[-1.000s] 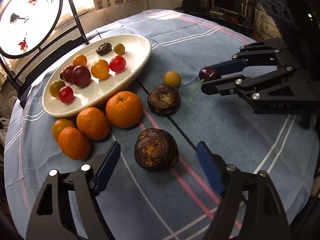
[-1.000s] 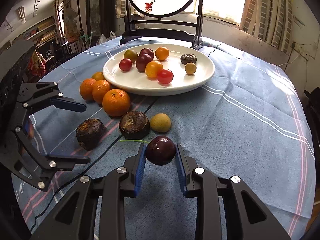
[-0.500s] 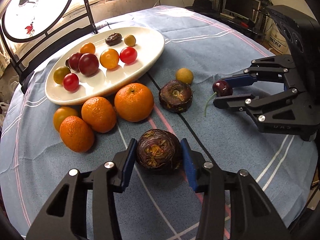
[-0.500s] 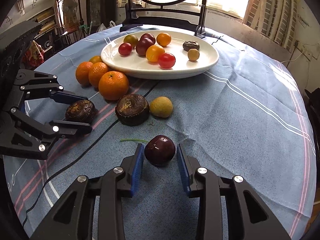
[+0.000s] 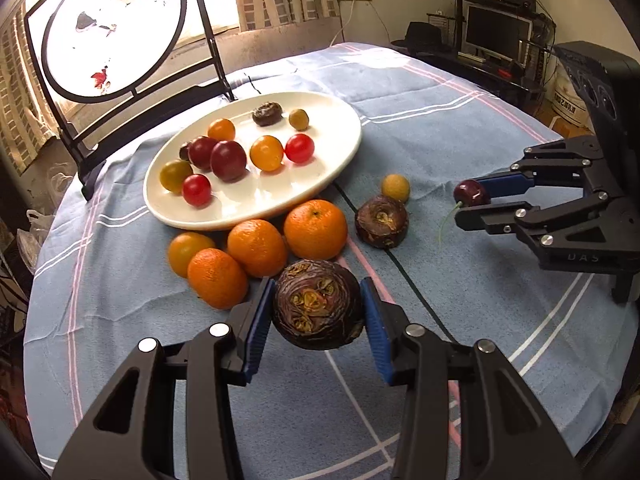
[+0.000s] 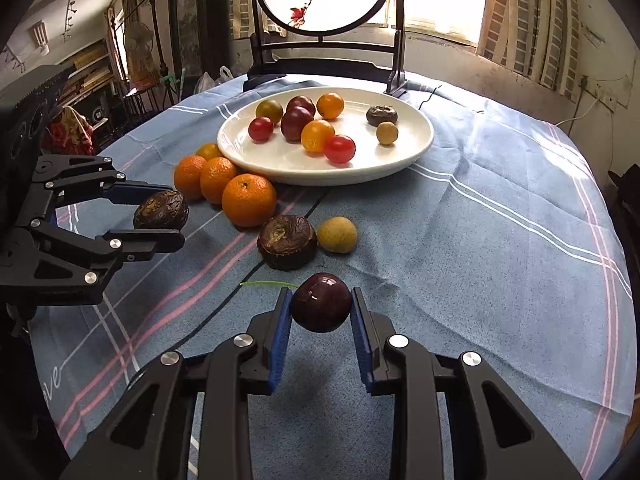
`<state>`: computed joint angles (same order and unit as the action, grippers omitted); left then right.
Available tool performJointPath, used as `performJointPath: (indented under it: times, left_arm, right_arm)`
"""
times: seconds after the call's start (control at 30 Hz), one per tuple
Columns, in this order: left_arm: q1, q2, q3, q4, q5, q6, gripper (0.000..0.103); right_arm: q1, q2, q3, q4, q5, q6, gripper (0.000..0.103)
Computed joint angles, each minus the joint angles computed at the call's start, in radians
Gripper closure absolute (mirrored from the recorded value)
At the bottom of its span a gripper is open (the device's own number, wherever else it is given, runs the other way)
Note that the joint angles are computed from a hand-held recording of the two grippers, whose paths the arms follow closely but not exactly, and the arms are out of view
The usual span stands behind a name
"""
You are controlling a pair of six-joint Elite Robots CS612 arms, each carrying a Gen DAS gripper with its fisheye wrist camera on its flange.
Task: Organize fruits
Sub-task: 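Place the dried fruit on the plate with the left gripper while the right places the cherry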
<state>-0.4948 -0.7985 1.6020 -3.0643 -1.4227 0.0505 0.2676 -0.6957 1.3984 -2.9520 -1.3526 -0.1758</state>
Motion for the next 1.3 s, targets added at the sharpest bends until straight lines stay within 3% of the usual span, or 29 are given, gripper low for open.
performJointPath:
  times: [0.37,0.73,1.03,1.17,1.3]
  left_arm:
    - [0.024,0.015,-0.078,-0.041,0.078,-0.021,0.06]
    - [0.045,0.058,-0.187,-0.026,0.104,0.001,0.06]
    - [0.074,0.122,-0.319,0.012,0.091,-0.094,0.06]
    - [0.086,0.162,-0.386,0.076,0.079,-0.151,0.06]
    - [0.087,0.189,-0.412,0.11,0.077,-0.138,0.06]
  right_arm:
    - [-0.003,0.006,-0.091,-0.063,-0.009,0.045,0.074]
    - [-0.03,0.032,-0.192,-0.149,-0.017,0.133,0.074]
    - [0.005,0.155,-0.416,0.02,-0.015,0.099,0.074]
    - [0.013,0.22,-0.523,0.1,-0.033,0.14,0.074]
    - [0.015,0.269,-0.593,0.158,-0.007,0.176,0.074]
